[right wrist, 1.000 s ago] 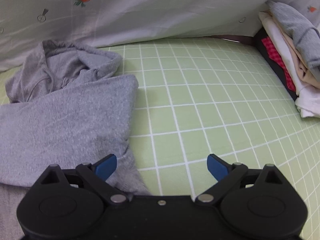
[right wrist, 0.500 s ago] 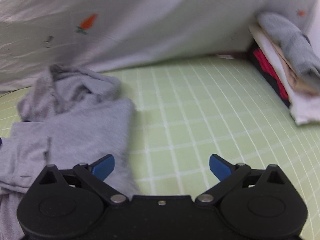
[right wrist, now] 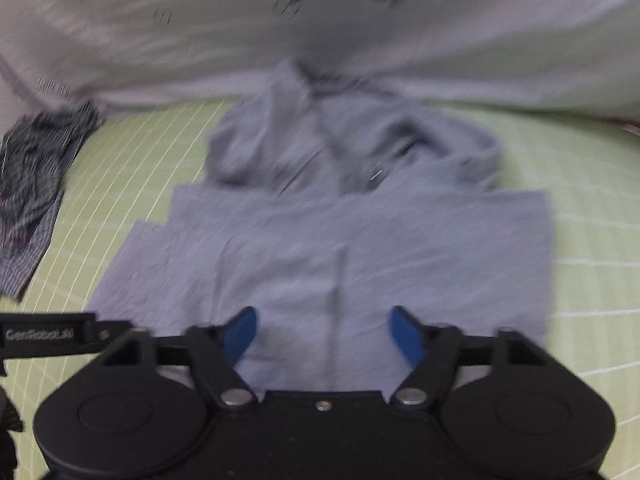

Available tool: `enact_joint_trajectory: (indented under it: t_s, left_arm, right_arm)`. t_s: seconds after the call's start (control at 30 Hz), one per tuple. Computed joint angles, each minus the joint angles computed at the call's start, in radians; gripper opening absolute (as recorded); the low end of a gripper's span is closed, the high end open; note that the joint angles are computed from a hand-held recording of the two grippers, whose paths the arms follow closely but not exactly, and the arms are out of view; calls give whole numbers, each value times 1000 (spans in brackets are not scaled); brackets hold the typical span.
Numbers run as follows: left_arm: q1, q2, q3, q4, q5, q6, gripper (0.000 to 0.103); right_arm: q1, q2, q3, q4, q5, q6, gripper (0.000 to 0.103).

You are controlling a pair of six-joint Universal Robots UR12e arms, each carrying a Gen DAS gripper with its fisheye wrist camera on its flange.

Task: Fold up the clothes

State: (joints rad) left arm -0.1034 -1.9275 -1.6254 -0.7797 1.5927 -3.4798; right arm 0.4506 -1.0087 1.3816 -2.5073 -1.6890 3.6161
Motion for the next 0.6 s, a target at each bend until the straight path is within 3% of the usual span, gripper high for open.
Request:
enact_joint_trajectory:
  t_s: [0.1, 0.17, 0.23, 0.27, 0.4, 0.6]
  left_arm:
    - [6, -4, -3, 5, -16, 7, 88]
    - [7, -6, -3, 8, -26, -3, 88]
    - [7, -6, -4, 15, -39, 6, 88]
    - [6, -6, -3, 17, -42, 9, 88]
    - [1, 6, -8, 71, -43, 20, 88]
    - [-18, 14, 3, 166, -3, 60, 88]
  right_arm:
    - [6, 11, -11, 8, 6, -19, 54]
    - [4, 8, -3, -7, 23, -50, 39]
    - [-2, 0, 10, -31, 54, -64, 12]
    - [-6, -4, 17, -43, 71, -67, 9]
    - [-6, -33, 47, -99, 68, -69, 8]
    - [-22, -119, 117, -166, -11, -21, 8]
